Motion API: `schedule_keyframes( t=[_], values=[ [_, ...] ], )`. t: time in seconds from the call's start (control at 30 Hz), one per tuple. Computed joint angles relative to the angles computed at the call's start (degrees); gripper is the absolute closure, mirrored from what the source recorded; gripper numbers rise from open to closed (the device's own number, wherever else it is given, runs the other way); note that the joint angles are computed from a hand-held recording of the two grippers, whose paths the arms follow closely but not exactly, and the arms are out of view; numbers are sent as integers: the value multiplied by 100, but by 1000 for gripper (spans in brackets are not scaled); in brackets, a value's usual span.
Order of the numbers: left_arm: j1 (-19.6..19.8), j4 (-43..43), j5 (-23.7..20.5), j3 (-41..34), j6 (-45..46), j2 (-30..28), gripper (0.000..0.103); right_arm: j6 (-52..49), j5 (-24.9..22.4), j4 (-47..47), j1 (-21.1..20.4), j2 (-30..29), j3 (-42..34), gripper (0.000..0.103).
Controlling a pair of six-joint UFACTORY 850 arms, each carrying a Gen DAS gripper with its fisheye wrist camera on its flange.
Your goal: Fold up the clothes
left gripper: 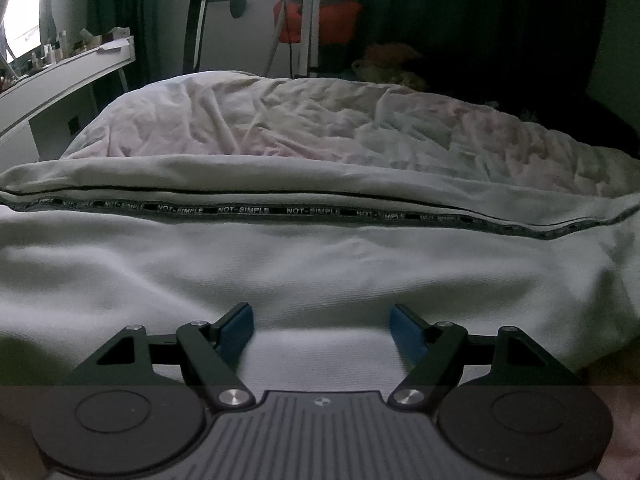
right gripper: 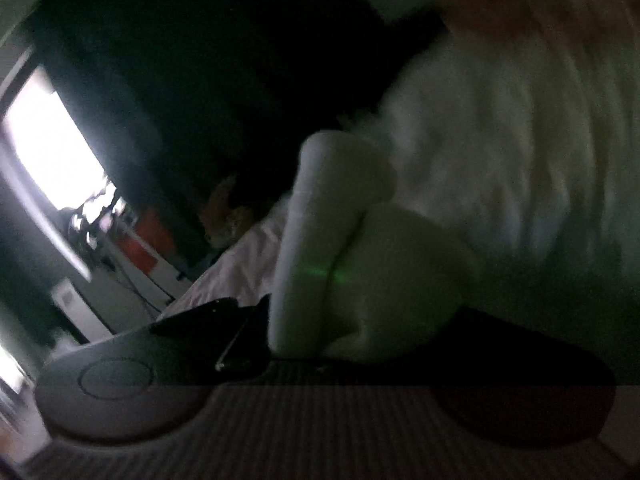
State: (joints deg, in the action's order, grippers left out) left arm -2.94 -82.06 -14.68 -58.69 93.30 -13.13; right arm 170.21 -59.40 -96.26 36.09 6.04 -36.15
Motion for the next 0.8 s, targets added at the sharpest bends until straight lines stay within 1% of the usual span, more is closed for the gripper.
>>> schedule_keyframes(
  t=[0.1, 0.13, 0.2, 0.23, 0.3, 0.33, 0.4, 0.43, 0.47, 0.57, 0.6, 0.67, 0.77, 0.8],
  values=[
    [70, 137, -143, -66, -364, 15, 25, -1482, -881, 222, 535, -439, -694, 93],
    [120, 45, -234, -81, -362, 32, 25, -1911, -1136, 194, 695, -611, -933, 93],
    [242, -314, -426, -80, -153, 104, 25, -2627, -1494, -19, 977, -1052, -1448, 93],
    [318, -508, -533, -81, -43, 150, 25, -3052, -1621, -123, 1120, -1325, -1741, 93],
    [467, -636, -705, -116, -36, 224, 25, -3989, -1801, -245, 1447, -1876, -2338, 93],
    [544, -727, -787, -131, -11, 261, 25, -4372, -1757, -323, 1554, -2147, -2606, 93],
    [735, -1159, -938, -128, 255, 340, 25, -4930, -1435, -501, 1647, -2667, -3082, 93],
    [856, -1127, -1088, -175, 97, 326, 25, -5144, -1232, -543, 1674, -2879, -3249, 93],
    [976, -1066, -1238, -231, -97, 309, 24, -5386, -978, -545, 1700, -3080, -3413, 93],
    [1283, -875, -1706, -364, -541, 222, 23, -6393, 135, -150, 1772, -3626, -3874, 93],
    [1356, -802, -1815, -402, -662, 186, 23, -6786, 328, 77, 1831, -3795, -3999, 93],
    [1402, -516, -1867, -470, -1003, 139, 23, -7384, 239, 455, 1973, -4108, -4225, 92],
    [1414, -417, -1983, -523, -1107, 80, 23, -7207, 174, 398, 1996, -4087, -4247, 92],
    [1397, -432, -1985, -516, -1024, 73, 23, -7139, 61, 247, 1987, -4074, -4246, 92]
  ],
)
